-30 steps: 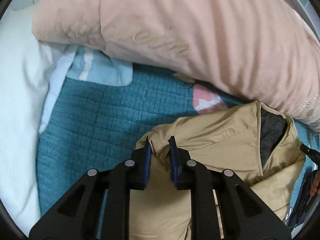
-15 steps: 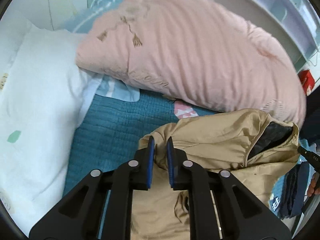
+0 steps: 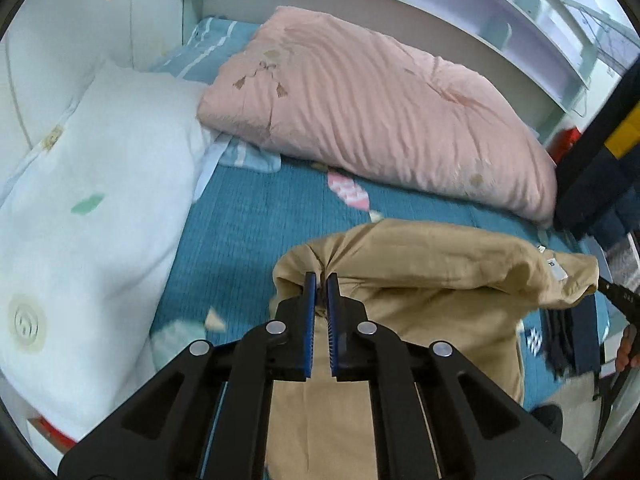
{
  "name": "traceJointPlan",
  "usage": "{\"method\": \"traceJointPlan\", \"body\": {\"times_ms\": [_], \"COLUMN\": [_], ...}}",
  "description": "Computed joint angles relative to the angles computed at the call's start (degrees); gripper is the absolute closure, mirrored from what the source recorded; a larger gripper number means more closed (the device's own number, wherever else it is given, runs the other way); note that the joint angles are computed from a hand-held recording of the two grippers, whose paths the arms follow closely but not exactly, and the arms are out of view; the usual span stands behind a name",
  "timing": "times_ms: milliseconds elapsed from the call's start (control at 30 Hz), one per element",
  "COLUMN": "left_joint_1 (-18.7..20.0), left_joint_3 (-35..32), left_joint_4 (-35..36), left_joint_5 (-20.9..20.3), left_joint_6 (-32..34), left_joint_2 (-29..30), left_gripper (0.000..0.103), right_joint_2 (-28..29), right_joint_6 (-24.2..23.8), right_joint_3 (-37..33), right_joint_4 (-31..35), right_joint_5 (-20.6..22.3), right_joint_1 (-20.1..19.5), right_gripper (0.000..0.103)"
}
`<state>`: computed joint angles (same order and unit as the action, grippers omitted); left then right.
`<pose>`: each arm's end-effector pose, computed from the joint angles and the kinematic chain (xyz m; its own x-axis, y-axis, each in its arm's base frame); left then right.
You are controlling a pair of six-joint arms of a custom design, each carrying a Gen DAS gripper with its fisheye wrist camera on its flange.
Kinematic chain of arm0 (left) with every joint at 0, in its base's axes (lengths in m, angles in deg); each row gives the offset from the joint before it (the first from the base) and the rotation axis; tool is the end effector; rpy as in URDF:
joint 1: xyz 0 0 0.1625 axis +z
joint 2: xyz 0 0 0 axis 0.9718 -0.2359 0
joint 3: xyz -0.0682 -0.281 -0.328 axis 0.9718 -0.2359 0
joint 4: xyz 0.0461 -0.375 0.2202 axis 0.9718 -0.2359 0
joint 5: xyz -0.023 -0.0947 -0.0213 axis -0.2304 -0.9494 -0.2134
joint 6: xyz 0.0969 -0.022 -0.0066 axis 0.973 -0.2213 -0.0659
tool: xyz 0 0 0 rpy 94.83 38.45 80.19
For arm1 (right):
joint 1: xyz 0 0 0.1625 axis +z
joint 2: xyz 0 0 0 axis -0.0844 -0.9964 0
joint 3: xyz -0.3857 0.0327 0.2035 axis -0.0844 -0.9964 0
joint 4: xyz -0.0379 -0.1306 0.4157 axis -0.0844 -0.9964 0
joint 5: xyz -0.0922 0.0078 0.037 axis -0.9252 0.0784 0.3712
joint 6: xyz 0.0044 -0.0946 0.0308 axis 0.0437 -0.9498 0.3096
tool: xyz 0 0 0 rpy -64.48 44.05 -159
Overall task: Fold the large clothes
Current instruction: 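Lift the hem with both tools and fold it over toward the collar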
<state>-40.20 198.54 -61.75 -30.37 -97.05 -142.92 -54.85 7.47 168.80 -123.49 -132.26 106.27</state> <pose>-0.2293 -0.4345 0.3646 -0.8183 -0.2282 -0.5276 0.2057 0.7409 -0.6394 0.2035 -0.5285 0.3763 -0.8842 -0.1678 0.4359 -0.3704 0.8204 -0.4356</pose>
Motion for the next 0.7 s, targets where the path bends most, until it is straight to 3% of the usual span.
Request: {"method": "traceJointPlan", "body": {"times_ms": [233,433,533,600,700], "left_joint_1": [-6.1,-4.3,-5.3,-7.0,-9.1], "left_joint_3": [9.0,16.6,17.9,17.6,15.3], "left_joint_4": [10.9,10.8,11.3,13.8,19.2], "left_joint_5": [-8.3,-18.3,-20.5,-20.4,-20.0], "left_joint_6": [-14.3,-21.2,-23.0,-25.1,-27.5], "left_joint_2": [-7.7,-9.2,-9.9,-10.6,-10.1], "left_gripper": [0.098,0.099,0.099,0.099,0.098], "right_joint_2": [-9.7,-11.1,-11.9,-13.6,-15.1], "right_joint_6": [-0.7,3.3,4.9,6.0,5.2], "right_joint_3": [10.7,17.4,19.6,19.9,19.7], "right_joint_4": [3.3,7.3,9.2,10.4,9.9], "right_joint_5": [-1.8,-6.9,-8.6,-6.8,-6.9], "right_joint_1": [-2.8,-8.3,-10.2,-11.1,-9.6], "right_gripper": [0.099,0.099,0.095,0.095,0.095]}}
